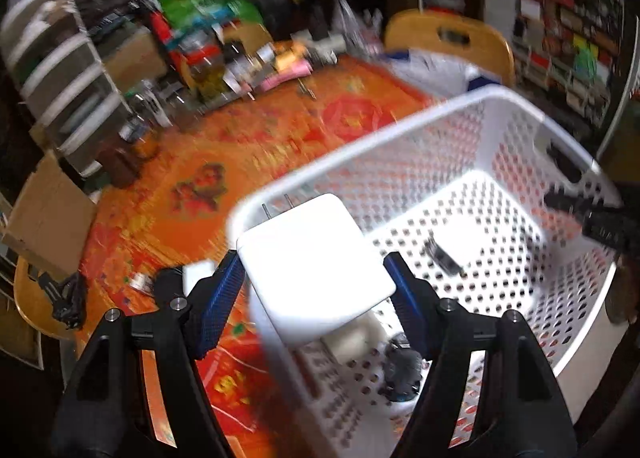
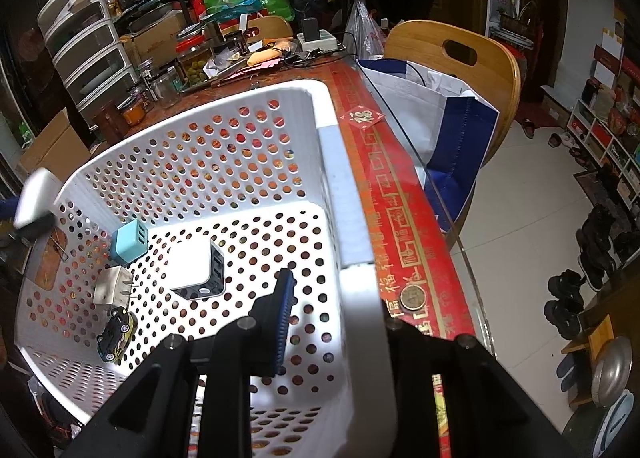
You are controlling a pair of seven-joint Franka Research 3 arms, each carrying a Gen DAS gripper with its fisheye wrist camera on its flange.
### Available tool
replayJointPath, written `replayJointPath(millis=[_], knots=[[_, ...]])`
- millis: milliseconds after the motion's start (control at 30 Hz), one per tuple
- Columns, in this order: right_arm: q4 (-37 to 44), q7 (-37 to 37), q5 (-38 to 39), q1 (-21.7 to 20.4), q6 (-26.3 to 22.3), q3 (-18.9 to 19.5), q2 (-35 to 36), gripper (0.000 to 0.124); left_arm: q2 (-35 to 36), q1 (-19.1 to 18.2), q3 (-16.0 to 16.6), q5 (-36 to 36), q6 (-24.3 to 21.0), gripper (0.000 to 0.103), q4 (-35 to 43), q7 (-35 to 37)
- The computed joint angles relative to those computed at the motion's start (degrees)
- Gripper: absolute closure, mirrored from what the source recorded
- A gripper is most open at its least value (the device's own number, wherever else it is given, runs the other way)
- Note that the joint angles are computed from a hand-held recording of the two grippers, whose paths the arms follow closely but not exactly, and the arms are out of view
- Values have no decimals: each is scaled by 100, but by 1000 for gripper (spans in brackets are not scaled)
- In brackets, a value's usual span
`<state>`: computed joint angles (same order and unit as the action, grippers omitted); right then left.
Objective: Organize rigid objects
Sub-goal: 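Carry the white square charger into the basket and release it, then grasp the black charger with its cable using the left tool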
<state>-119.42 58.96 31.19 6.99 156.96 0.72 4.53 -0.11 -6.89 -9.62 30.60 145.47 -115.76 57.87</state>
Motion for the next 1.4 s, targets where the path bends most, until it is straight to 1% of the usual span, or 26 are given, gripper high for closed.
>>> replayJointPath(millis=[67,133,233,367,433,500,533,567,633,667,700,733,767,800,833,867,900,967,1000,1100,1133,1167,1267,1300,1333,1400], knots=[[9,-22,4,-3,-18,-1,4,98,266,-55,-46,-237,-286,33,248,309],[6,-49,19,-6,-23,1,1,98,607,-149,-95,-332,-691,33,598,593],[2,-54,23,-4,-21,0,-3,98,923,-229,-122,-601,-1057,33,943,1039],[0,-37,12,0,-18,-3,-3,98,1180,-326,-123,-781,-1279,33,1257,1294],[-1,-11,-16,2,-11,-7,-1,98,1232,-342,-117,-864,-1284,33,1318,1406],[-12,24,-49,5,-1,-10,-8,98,1153,-395,-61,-668,-1208,24,1274,1312],[-18,35,-63,6,2,-11,-13,98,1083,-393,-34,-596,-1089,18,1185,1235],[-31,46,-80,9,10,-10,-22,98,937,-351,-11,-594,-812,15,981,1160],[-41,43,-85,9,11,-9,-33,98,491,-189,47,-774,-97,15,386,968],[-31,49,-88,8,7,-12,-24,98,304,-112,68,-910,126,15,161,1000],[-30,67,-106,8,2,-15,-25,98,-35,14,125,-1196,579,15,-263,1070],[-30,75,-125,8,-10,-17,-28,98,-242,92,173,-1332,796,14,-505,1116],[-30,76,-119,6,-11,-17,-26,98,-484,201,245,-1340,1033,9,-792,994],[-23,128,-181,12,-19,-24,-23,98,-706,379,302,-1111,1187,5,-1048,639],[-4,155,-219,14,-22,-27,-11,98,-820,549,320,-880,1240,0,-1187,359],[-5,168,-224,14,-17,-24,-12,98,-884,802,370,-587,1188,0,-1282,2],[-1,181,-240,15,-11,-24,-6,98,-849,918,445,-605,1081,0,-1279,-61],[-18,183,-225,16,17,-16,-16,98,-648,1113,685,-979,926,0,-1222,9],[-21,164,-197,13,27,-12,-16,98,-485,1241,830,-1245,958,0,-1188,63],[-11,165,-208,9,21,-16,-5,98,-32,1583,1002,-1515,974,1,-1021,-22],[-9,173,-220,7,17,-19,-3,98,78,1652,1011,-1608,1014,1,-1000,9],[-8,188,-233,5,11,-23,-4,98,226,1719,1015,-1817,1030,3,-933,130],[-12,231,-270,3,16,-27,-7,98,389,1774,908,-2100,1155,7,-910,365],[-7,247,-286,3,10,-29,-6,98,418,1761,879,-2078,1194,7,-899,404],[-5,262,-309,2,5,-33,-5,98,506,1694,858,-1861,1168,7,-818,216],[-5,319,-379,8,1,-38,-7,98,657,1601,867,-1451,961,7,-607,-35]])
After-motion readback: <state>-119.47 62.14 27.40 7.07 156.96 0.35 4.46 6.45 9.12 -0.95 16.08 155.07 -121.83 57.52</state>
